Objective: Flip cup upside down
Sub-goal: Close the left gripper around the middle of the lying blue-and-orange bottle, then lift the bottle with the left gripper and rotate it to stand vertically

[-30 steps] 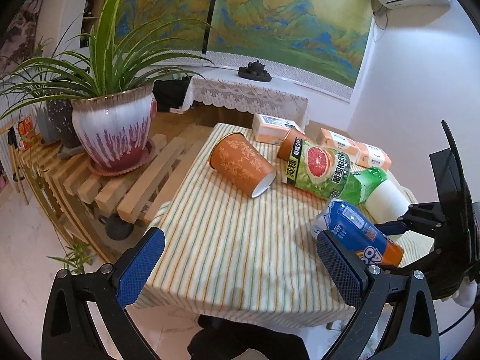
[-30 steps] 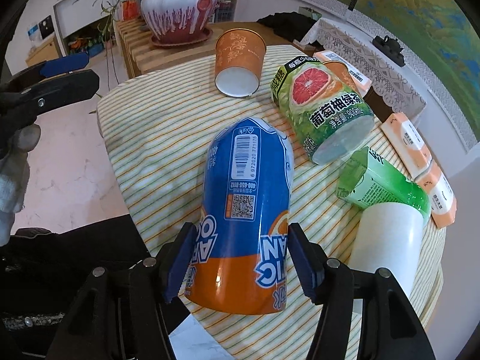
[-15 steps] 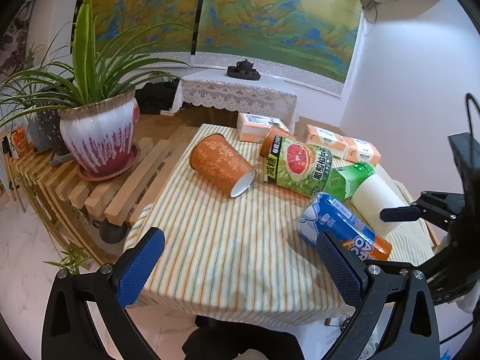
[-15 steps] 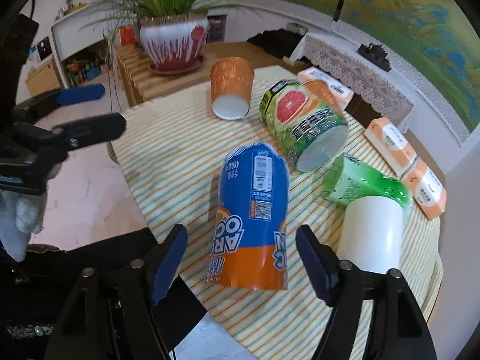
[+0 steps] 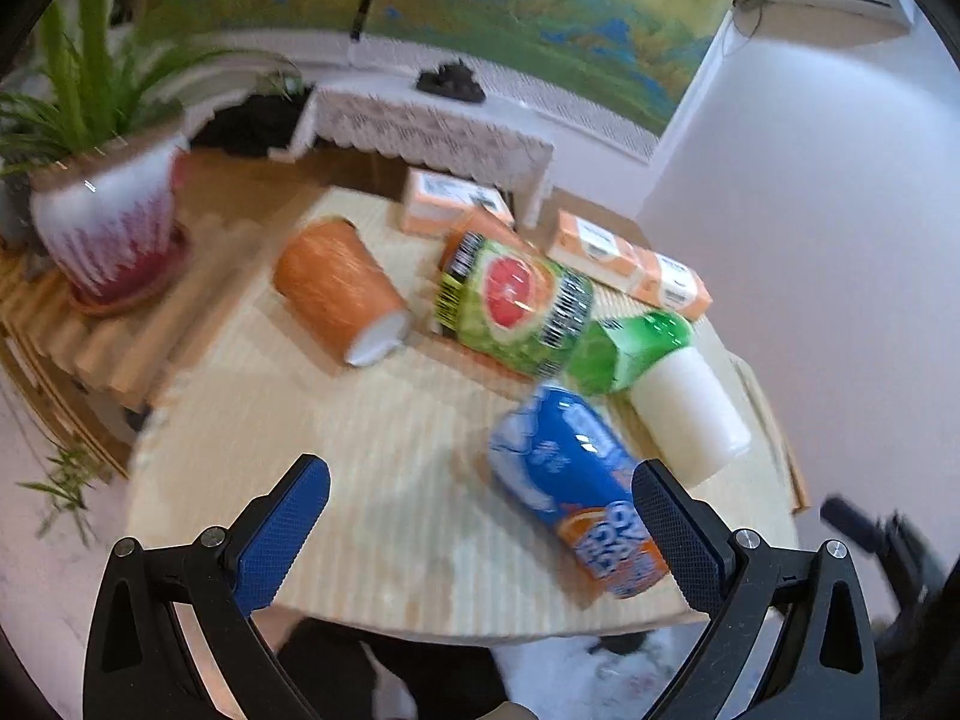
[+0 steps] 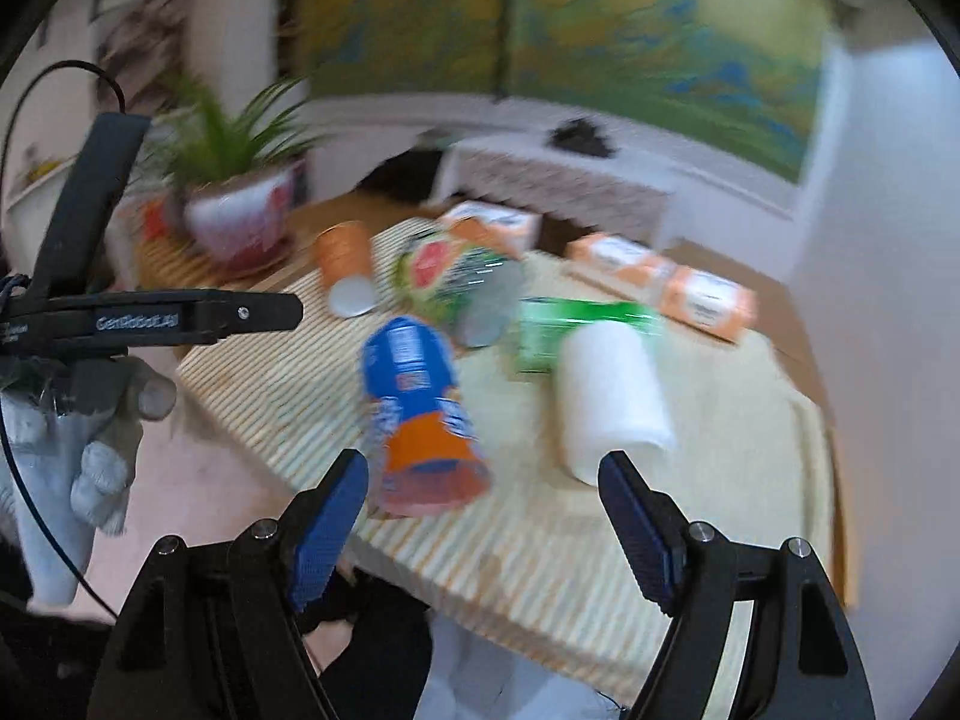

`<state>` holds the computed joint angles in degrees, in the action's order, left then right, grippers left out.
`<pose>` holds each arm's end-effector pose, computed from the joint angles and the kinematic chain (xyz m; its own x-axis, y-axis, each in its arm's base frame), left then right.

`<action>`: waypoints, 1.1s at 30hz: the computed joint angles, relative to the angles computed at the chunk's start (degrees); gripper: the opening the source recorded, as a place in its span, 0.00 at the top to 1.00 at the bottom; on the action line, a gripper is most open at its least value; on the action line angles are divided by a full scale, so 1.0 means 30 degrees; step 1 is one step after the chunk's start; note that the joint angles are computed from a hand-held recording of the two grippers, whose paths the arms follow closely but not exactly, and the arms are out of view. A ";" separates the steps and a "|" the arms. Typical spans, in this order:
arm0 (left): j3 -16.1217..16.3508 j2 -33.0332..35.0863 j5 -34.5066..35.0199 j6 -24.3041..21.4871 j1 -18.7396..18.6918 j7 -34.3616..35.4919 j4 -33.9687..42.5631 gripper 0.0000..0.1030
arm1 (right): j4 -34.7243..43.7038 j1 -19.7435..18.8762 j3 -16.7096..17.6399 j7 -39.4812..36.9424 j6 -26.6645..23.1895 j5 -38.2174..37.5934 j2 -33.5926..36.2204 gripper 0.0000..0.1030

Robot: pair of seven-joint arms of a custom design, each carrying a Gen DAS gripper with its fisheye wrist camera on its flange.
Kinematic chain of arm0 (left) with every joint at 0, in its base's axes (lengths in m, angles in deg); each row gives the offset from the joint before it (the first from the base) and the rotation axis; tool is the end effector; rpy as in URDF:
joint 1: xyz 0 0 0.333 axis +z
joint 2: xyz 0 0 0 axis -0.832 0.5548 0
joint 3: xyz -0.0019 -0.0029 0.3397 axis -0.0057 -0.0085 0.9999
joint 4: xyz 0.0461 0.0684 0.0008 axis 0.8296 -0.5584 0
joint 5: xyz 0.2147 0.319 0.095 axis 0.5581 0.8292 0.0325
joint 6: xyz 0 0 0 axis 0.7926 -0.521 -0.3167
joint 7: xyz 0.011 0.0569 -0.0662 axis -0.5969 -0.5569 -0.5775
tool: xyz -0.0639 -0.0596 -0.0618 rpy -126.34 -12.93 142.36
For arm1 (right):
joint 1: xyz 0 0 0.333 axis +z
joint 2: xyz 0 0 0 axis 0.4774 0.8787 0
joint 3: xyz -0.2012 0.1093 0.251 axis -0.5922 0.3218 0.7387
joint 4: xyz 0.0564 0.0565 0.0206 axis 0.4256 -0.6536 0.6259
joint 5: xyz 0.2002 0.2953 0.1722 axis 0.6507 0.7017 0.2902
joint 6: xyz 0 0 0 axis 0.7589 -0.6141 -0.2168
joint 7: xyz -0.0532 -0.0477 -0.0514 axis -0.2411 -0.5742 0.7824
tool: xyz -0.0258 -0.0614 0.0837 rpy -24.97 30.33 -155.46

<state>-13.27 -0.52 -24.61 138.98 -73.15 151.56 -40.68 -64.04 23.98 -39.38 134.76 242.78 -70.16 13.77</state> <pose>0.4948 -0.2812 0.4877 -0.1774 -0.9246 0.3371 -0.7647 -0.0861 -0.6386 0.3774 0.2111 0.4976 0.1849 -0.9790 0.0855 -0.6313 -0.1850 -0.7531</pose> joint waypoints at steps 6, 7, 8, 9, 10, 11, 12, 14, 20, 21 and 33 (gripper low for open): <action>-0.0841 0.1992 -0.3929 -0.2689 0.0250 0.1929 0.2839 0.05 | -0.1820 -0.1173 0.1410 0.2680 0.0446 0.0519 -0.2540 0.26; -0.1012 0.2370 -0.4195 -0.3144 0.0355 0.1854 0.3344 0.06 | -0.1987 -0.1140 0.1401 0.2771 0.0494 0.0719 -0.2716 0.26; -0.1144 0.2656 -0.4287 -0.3459 0.0456 0.1771 0.3713 0.06 | -0.2174 -0.1230 0.1473 0.2898 0.0505 0.0880 -0.2983 0.27; -0.1174 0.3031 -0.4057 -0.3822 0.0454 0.1301 0.4146 0.07 | -0.2315 -0.1367 0.1613 0.3025 0.0443 0.1004 -0.3242 0.27; -0.1178 0.3317 -0.3760 -0.4119 0.0444 0.0749 0.4456 0.09 | -0.2437 -0.1559 0.1773 0.3202 0.0328 0.1120 -0.3505 0.27; -0.1300 0.3524 -0.3782 -0.4343 0.0537 0.0529 0.4674 0.10 | -0.2456 -0.1632 0.1820 0.3245 0.0286 0.1191 -0.3572 0.27; -0.1480 0.3770 -0.3987 -0.4595 0.0666 0.0457 0.4934 0.13 | -0.2584 -0.1593 0.1778 0.3279 0.0286 0.1284 -0.3692 0.27; -0.1717 0.4173 -0.4146 -0.4902 0.0824 0.0279 0.5333 0.14 | -0.2866 -0.1550 0.1723 0.3346 0.0300 0.1442 -0.4013 0.27; -0.1878 0.4882 -0.3471 -0.5184 0.0845 -0.0638 0.6094 0.18 | -0.3319 -0.1665 0.1890 0.3235 0.0398 0.1634 -0.4581 0.27; -0.1867 0.4983 -0.3273 -0.5199 0.0832 -0.0804 0.6188 0.19 | -0.3360 -0.1652 0.1881 0.3195 0.0458 0.1677 -0.4531 0.27; -0.2149 0.5298 -0.2445 -0.4735 0.1121 -0.0981 0.6217 0.29 | -0.3365 -0.2888 0.3368 0.4386 0.0243 0.1850 -0.5399 0.27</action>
<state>-19.72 15.37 -31.95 124.77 -69.78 148.61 -22.03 -74.13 15.31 -29.28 147.92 243.51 -64.61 -2.43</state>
